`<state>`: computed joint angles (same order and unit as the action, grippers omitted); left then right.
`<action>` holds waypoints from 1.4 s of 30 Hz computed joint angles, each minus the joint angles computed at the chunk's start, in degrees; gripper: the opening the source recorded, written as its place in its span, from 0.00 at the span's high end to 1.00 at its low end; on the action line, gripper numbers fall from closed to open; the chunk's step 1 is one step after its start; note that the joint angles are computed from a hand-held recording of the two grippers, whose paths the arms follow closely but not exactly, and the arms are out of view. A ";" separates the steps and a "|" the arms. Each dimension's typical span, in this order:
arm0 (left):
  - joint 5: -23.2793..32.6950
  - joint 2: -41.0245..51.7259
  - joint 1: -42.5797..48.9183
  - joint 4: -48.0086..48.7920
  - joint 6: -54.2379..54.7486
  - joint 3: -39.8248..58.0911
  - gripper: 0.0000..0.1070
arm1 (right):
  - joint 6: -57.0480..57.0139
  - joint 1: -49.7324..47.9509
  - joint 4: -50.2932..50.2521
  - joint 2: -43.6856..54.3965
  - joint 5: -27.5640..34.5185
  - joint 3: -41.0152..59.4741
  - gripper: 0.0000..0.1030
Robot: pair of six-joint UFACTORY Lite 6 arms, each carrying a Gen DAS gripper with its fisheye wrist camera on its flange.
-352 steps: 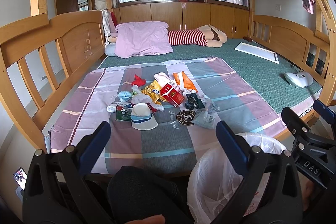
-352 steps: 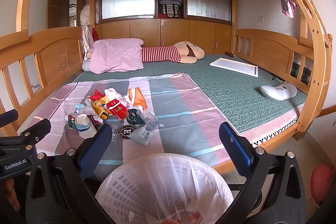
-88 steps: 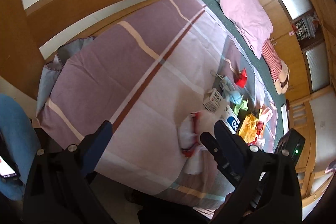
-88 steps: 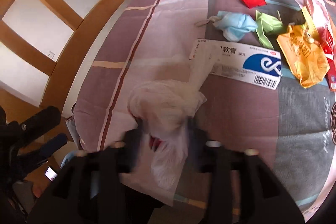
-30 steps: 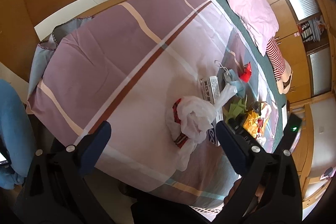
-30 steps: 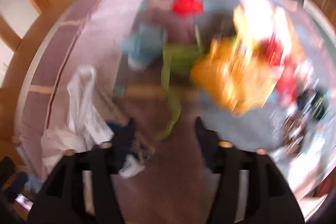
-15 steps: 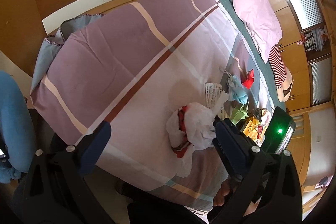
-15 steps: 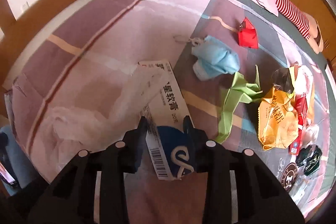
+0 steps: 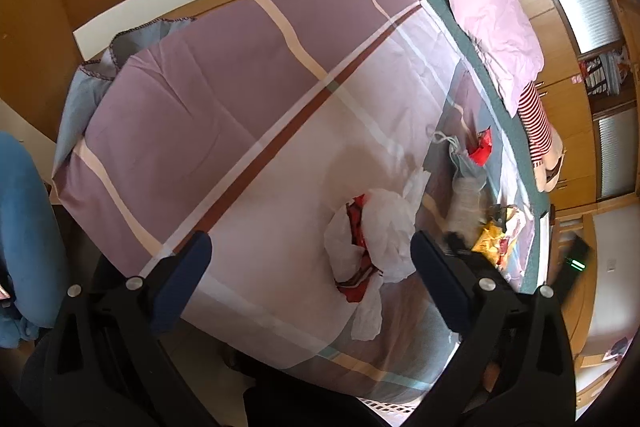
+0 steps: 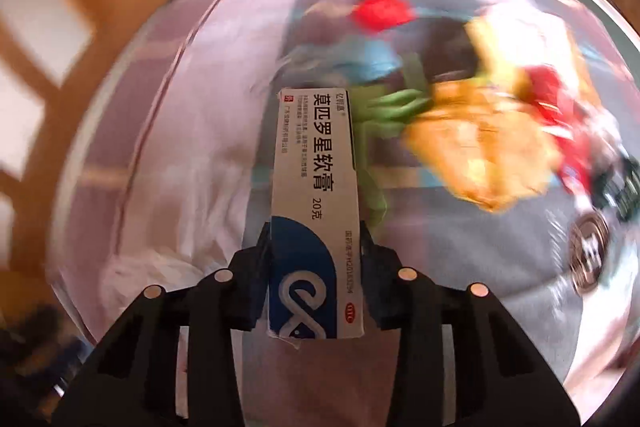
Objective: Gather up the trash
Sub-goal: 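Grasp the white plastic bag with the left tool and lift it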
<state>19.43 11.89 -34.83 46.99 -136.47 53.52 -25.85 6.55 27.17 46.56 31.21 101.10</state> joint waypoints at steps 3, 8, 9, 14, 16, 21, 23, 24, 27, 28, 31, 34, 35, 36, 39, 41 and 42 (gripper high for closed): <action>-0.31 5.69 -0.15 -4.75 7.62 5.46 0.07 | -3.29 -2.15 5.76 -7.11 -7.20 -8.23 0.61; 3.60 19.78 -2.25 -13.91 26.28 21.93 0.07 | -1.11 -3.89 4.59 -9.17 -10.98 -10.76 0.61; 4.30 21.55 -2.59 -14.12 27.81 24.08 0.07 | 0.09 -4.07 3.45 -8.63 -10.40 -10.23 0.61; 5.25 30.51 -3.51 -15.73 33.65 33.77 0.12 | 1.38 -3.95 1.56 -8.41 -8.89 -11.78 0.61; 5.58 33.00 -3.49 -18.33 36.66 36.23 0.22 | 0.53 -4.32 1.62 -9.75 -9.05 -13.61 0.61; 11.25 34.27 -4.55 -14.95 37.48 38.64 0.63 | -0.29 -5.25 1.49 -9.84 -7.44 -13.71 0.61; 8.75 32.48 -4.10 -13.95 35.29 35.85 0.73 | -0.53 -5.55 2.02 -8.75 -5.84 -12.55 0.63; 7.78 31.40 -4.00 -13.02 33.64 34.40 0.75 | -0.59 -5.70 2.14 -7.86 -4.69 -11.66 0.64; 7.28 27.17 -4.28 -7.57 26.54 30.11 0.79 | -2.15 -6.06 3.87 -5.36 -1.01 -9.16 0.64; 7.43 26.64 -4.49 -6.05 24.71 29.90 0.79 | -2.14 -5.94 3.69 -4.64 0.07 -8.38 0.64; 7.25 21.75 -4.75 0.11 17.44 25.36 0.79 | -3.42 -6.02 5.49 -2.16 3.97 -5.78 0.64; 8.37 17.70 -5.49 3.78 12.75 21.73 0.79 | -3.07 -6.43 6.56 -1.09 5.35 -4.40 0.62; 8.73 17.04 -5.60 4.25 12.15 21.23 0.79 | -2.72 -6.37 6.41 -0.96 5.18 -4.11 0.57; 9.21 15.96 -5.98 4.82 11.34 20.31 0.79 | -1.87 -6.10 5.61 -0.73 4.79 -3.60 0.50; 10.56 14.81 -6.80 5.27 11.23 19.88 0.79 | 0.83 -5.11 3.20 1.14 4.12 -0.56 0.37; 11.71 14.97 -7.30 5.09 12.10 20.76 0.79 | 2.86 -4.10 0.25 3.00 3.98 1.91 0.36; 12.18 14.77 -7.70 5.21 12.06 20.63 0.79 | 5.21 -3.13 -3.14 3.97 3.45 3.04 0.36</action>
<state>31.62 26.66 -42.53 52.21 -124.41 74.15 -20.64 3.42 24.03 50.54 34.66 104.14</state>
